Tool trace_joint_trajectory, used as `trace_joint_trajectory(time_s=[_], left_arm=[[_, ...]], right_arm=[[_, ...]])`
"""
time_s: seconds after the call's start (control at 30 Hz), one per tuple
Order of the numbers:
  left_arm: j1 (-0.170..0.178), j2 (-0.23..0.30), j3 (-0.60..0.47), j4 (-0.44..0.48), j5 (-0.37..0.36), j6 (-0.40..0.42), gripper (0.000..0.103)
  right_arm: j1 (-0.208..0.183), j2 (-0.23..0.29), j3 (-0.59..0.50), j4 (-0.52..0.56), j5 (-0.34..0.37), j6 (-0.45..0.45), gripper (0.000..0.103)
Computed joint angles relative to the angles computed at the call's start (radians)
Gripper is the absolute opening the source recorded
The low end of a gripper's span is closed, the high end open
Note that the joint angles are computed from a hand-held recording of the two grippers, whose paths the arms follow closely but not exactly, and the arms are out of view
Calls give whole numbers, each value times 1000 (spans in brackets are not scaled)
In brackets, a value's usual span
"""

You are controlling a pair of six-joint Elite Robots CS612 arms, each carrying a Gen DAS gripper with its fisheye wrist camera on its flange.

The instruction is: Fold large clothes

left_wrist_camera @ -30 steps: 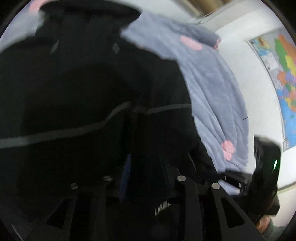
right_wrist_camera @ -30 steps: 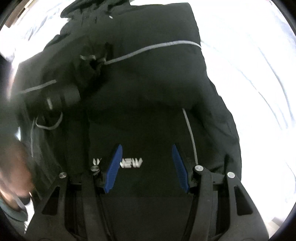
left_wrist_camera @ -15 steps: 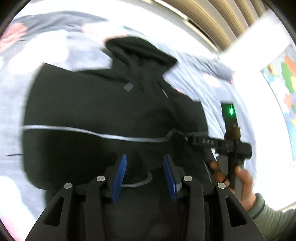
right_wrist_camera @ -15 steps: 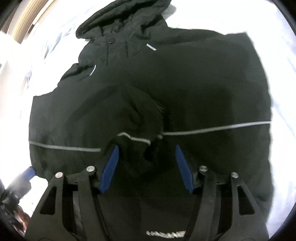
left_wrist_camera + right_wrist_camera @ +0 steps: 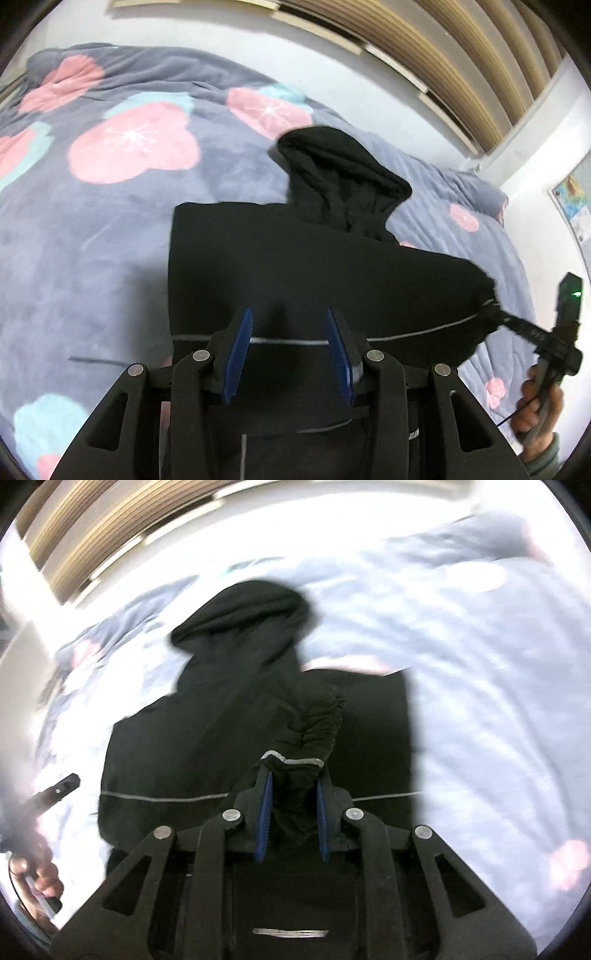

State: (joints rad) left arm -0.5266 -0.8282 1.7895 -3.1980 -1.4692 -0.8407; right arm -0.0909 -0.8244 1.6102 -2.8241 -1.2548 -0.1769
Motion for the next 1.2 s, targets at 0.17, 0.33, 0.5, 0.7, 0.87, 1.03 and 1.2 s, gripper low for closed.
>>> trace_joint_trajectory(time_s=[0.17,0.33,0.5,0.7,0.87,1.03,1.2], left_arm=[[7,101,-143,222,-37,10,42],[7,146,-184,281,-20,9,42],[9,129,-172,278,-28,45,42],[-2,64,-115,151,-7,109,44],[-5,89,-173,152,-21,166,53],[21,173,-226,204,-134,65,53],[19,200,-208,107,-129,63,53]], right_arm=[[-22,68,-56,119,-88,33,22],[-24,151,-97,197,-145,38,30],[-15,145,-109,230,-189,12,37],[-29,43,-30,103,-102,-34,53],[10,63,-62,74,-111,-73,50],[44,158,-137,168,-268,-53,41],[58,167,-119,105,-322,-70,42]])
